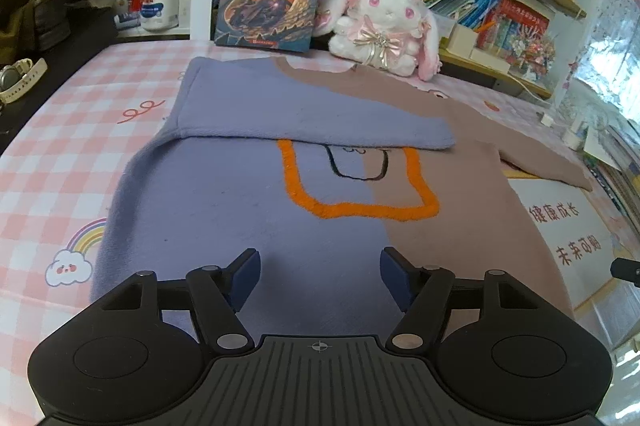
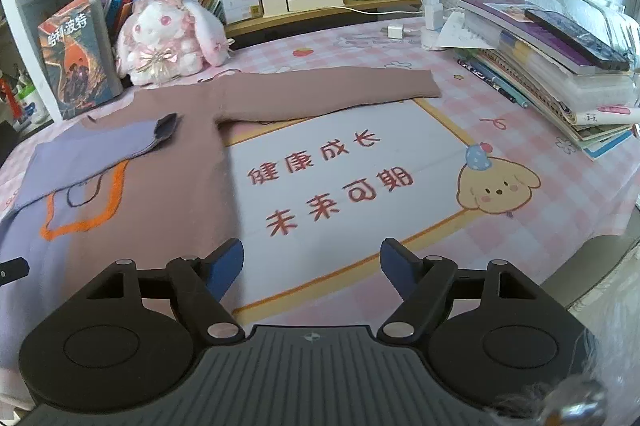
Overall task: Fold clothes
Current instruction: 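Move the right gripper toward the mauve sleeve cuff, then grasp the mauve sleeve cuff with the right gripper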
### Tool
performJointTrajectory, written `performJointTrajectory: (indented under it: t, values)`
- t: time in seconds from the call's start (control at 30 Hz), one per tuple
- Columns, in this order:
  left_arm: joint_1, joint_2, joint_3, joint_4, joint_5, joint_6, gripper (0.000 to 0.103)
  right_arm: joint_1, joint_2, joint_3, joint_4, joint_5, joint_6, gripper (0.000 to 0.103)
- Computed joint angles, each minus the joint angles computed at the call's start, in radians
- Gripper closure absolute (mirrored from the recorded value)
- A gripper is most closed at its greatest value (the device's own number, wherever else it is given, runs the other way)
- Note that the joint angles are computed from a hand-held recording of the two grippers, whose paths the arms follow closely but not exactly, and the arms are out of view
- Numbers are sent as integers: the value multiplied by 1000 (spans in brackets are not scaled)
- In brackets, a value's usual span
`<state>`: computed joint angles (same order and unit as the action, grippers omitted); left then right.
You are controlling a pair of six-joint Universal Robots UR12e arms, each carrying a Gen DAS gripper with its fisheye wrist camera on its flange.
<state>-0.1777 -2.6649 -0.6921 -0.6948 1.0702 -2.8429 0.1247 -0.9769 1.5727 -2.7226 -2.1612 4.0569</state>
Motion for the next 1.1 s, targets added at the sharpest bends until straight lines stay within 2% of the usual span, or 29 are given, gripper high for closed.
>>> performJointTrajectory:
  t: [0.3,0.43,0.67,0.93,1.1]
  values:
    - [-60,10,-18,58,163,-112,33,-94,-10,56,-140,134,-130,28]
    - [-92,29,-57,93,223,-151,30,-150,-21,86,-196,206,-187,25]
    - [-135,81,-156,119,345,-241,30,-246,-32,123,-242,316,-248,25]
    - [-163,115,-215,129,447,-325,30,-321,-28,136,-265,402,-247,25]
    - [-171,128,-235,143,486,-343,30,-355,-17,135,-285,461,-226,29]
